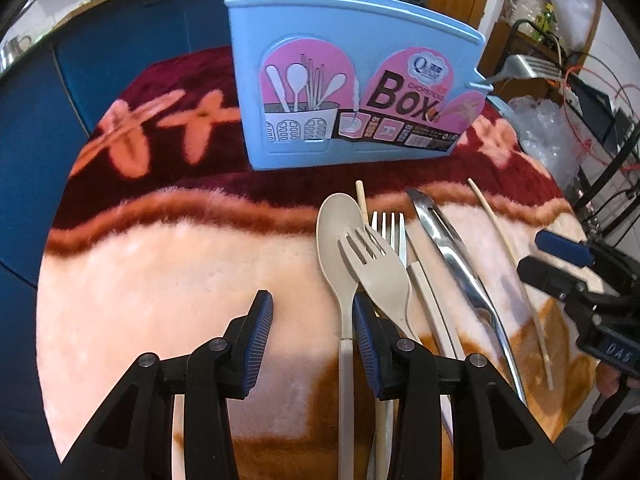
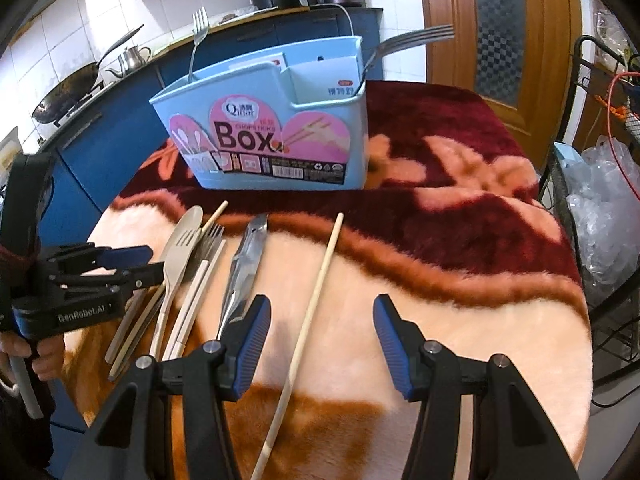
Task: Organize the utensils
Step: 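Grasp the beige plastic spoon with the left tool while the right tool grasps a wooden chopstick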
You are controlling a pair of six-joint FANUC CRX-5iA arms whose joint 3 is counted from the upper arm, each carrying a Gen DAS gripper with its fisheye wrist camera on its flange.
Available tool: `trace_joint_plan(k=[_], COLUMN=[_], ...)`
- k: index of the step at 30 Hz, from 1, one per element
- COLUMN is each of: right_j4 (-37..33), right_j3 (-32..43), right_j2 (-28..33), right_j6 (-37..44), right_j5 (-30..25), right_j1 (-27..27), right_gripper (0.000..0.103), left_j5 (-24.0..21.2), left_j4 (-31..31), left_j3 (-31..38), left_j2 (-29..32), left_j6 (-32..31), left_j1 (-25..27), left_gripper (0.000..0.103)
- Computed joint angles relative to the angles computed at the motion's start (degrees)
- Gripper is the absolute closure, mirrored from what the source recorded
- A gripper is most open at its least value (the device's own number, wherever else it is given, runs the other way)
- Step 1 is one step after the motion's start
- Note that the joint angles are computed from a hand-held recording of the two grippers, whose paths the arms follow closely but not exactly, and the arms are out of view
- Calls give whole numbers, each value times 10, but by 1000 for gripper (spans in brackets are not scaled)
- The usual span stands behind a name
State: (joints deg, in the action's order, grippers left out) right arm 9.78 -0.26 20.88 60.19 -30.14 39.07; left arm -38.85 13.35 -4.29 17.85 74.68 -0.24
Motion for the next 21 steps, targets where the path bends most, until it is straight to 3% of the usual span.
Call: trace_joint_plan(k=[1,4,6,9,17,21], right_j4=[-11,-45,-59,-52,-101,-110], right_j3=[6,31,48,71,154,166], right_j2=[2,12,20,35,75,81], right_j6=[11,45,61,69,110,112], right_j5=[-6,-33,-53,-82,-161,-168], right_j1=[-1,-4,-6,-5,-19,-23], right_gripper=[46,51,63,74,76,80], left_j5=[3,0,-5,-19,-84,-71], left_j4=[13,63,67,65,70,87], left_j3=[-4,-14,-11,-2,46,36], left_j2=[-1,1,4,9,40,39], left_j6=[-12,-49,-51,-54,-41,-52], left_j1=[3,15,19,20,27,30], left_gripper=[79,92,92,92,89,92])
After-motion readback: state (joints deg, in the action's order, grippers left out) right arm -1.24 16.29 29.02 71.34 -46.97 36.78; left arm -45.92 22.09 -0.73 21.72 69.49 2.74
